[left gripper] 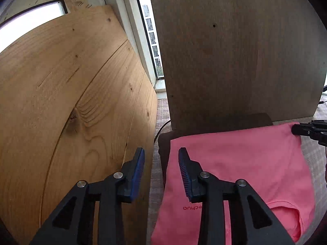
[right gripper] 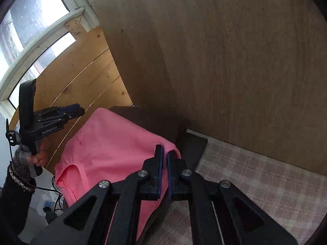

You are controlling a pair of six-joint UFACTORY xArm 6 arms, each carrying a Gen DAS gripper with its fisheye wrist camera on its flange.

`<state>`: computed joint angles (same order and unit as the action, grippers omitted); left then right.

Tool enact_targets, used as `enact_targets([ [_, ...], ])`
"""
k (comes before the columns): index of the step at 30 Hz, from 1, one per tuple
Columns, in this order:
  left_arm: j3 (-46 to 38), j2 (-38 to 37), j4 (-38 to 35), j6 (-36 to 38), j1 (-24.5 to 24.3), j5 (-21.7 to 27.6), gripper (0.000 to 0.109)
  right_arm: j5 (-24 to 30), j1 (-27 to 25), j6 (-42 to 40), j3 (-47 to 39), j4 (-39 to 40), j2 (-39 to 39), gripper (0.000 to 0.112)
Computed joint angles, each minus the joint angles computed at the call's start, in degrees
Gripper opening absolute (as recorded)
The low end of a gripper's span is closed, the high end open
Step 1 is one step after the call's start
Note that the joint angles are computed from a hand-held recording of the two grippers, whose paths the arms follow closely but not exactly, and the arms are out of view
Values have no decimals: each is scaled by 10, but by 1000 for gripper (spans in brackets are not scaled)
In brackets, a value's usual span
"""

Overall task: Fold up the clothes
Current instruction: 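Carry the folded shirt with both grippers onto the dark cloth stack and release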

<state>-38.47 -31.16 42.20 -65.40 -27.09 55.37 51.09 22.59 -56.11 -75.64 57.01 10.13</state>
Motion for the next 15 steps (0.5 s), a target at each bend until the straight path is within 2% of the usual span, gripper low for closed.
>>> enact_targets([
  [2, 11, -20, 5, -9, -8, -5, 33, 27, -20, -2, 1, 22, 0, 6],
  [7, 31, -70, 10, -33, -67, 5, 35, -39, -8, -64, 65, 31, -79, 10],
  [8, 34, -77, 10, -36, -80, 8, 37, -30, -9, -76, 68, 41, -88, 12],
  [10, 43, -87, -3, -35, -100, 0, 39, 7, -6, -79, 63, 41, -93, 26],
  [12, 49, -81, -1, -55, -124, 20, 42, 14, 13, -85, 75, 30, -99, 29],
  [13, 55, -75, -5, -66, -123, 26, 42, 17, 23, -88, 81, 24, -101, 30],
  [15, 62, -58, -22, -77, -113, 38, 42, -10, 60, -66, 92, -23, -93, 30],
])
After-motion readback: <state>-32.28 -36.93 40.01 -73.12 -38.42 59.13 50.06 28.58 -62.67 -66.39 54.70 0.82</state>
